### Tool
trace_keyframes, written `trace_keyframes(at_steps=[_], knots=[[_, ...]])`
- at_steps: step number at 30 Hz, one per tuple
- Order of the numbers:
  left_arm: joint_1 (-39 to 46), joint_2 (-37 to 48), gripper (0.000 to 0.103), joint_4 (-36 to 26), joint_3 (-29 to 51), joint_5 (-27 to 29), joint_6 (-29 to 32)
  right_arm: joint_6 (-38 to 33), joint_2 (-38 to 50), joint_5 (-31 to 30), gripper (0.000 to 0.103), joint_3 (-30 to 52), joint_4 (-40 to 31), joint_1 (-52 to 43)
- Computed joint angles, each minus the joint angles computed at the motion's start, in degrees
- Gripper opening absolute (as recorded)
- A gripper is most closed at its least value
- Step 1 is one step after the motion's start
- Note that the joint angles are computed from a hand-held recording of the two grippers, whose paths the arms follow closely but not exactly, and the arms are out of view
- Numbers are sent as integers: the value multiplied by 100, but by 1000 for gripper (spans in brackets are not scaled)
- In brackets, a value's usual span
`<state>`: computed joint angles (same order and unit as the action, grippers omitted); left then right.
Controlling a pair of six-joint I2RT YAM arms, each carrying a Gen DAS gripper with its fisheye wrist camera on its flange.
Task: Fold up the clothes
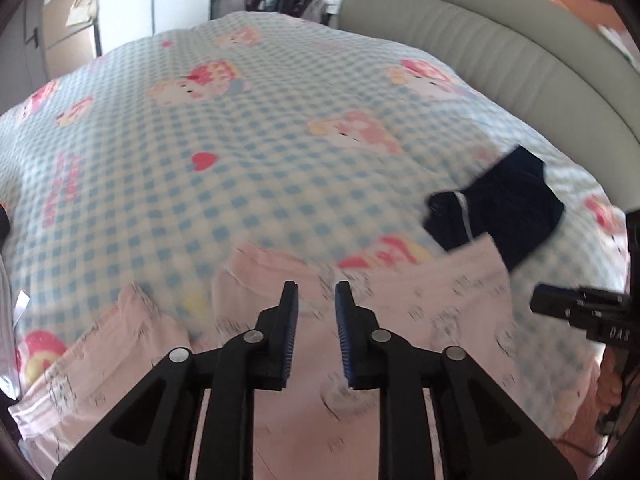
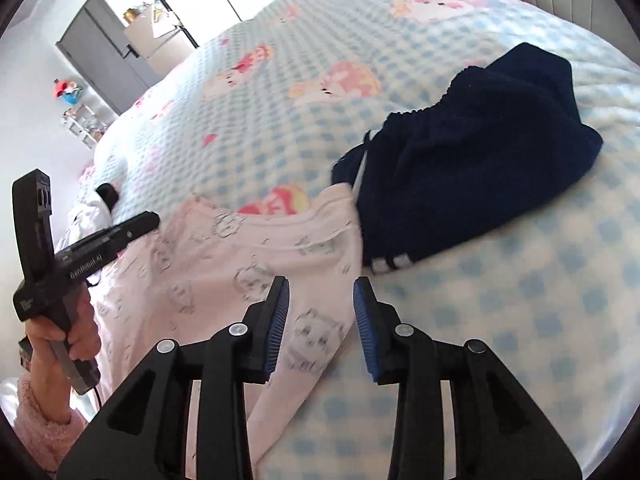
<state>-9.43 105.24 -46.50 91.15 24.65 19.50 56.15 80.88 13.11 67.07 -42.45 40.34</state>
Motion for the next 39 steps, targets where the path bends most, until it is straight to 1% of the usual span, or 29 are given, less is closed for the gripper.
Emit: trace_keyframes(at_steps=[3,5,8,9,11,12,13,14,16,17,18,19,21,22,24,25,26,27,28,29,30,32,33,34,35,36,37,39], knots=[[146,-1057,27,-387,-1212,332,180,523,-193,-64,39,-238,79,852],[245,-1719,27,-359,-2021,437,138,1026,-153,-23,42,-501,286,1397],[468,-2336,27,-438,-2910,705,55,1745,71,51,42,-859,695,2025],[490,-2493,27,-406,-3153,607,8,1932,247,140,42,-862,656,2141],[543,-2961,27,-297,-3619,35,-45,2297,509,486,28,-694,193,2398],[732,-3201,27,-311,-3781,-108,5,2494,447,647,28,-677,15,2526],[1183,-3369,27,-443,-3833,54,131,2697,392,805,28,-653,-171,2656],[1748,-3448,27,-647,-3809,344,292,2968,368,1033,29,-535,-543,2820],[2835,-3413,29,-1050,-3671,818,629,3513,376,1483,36,-266,-1284,3132],[3282,-3321,31,-1166,-3611,924,735,3637,259,1564,41,-321,-1264,3217],[3654,-3249,31,-1236,-3591,1010,880,3637,26,1544,47,-535,-928,3249],[3891,-3200,33,-1303,-3618,1018,1101,3512,-57,1438,49,-683,-543,3209],[4191,-3133,34,-1438,-3707,851,1524,3083,77,1042,50,-848,285,3007],[4275,-3159,34,-1434,-3792,684,1608,2962,271,937,49,-775,395,2964],[4481,-3277,34,-1296,-3980,344,1543,3105,837,938,47,-297,-210,3037],[4690,-3269,34,-1305,-3992,368,1538,3215,977,897,47,-191,-375,3070],[4953,-3226,34,-1388,-3965,563,1607,3276,1029,867,47,-167,-392,3107],[5206,-3198,35,-1459,-3935,765,1689,3293,1001,849,52,-219,-277,3147],[5412,-3188,40,-1467,-3924,903,1734,3228,1013,759,57,-255,-133,3162],[5573,-3152,47,-1420,-3921,993,1702,3067,1082,603,62,-264,39,3151],[5699,-3099,49,-1307,-3927,1026,1553,2944,1182,512,62,-227,142,3151],[5888,-2818,49,-1294,-3798,1191,1320,2891,1337,586,62,-54,104,3188],[5973,-2653,49,-1330,-3706,1294,1226,2847,1326,629,60,-38,170,3186],[6054,-2489,52,-1369,-3610,1395,1127,2802,1315,666,57,-33,243,3193],[6050,-2386,57,-1379,-3597,1408,1111,2756,1306,697,52,-38,321,3206],[5982,-2329,57,-1366,-3649,1354,1158,2709,1297,727,50,-43,401,3219],[5912,-2269,55,-1349,-3700,1300,1201,2615,1363,692,50,5,410,3219],[5772,-2140,55,-1309,-3796,1193,1281,2325,1627,400,51,118,394,3164]])
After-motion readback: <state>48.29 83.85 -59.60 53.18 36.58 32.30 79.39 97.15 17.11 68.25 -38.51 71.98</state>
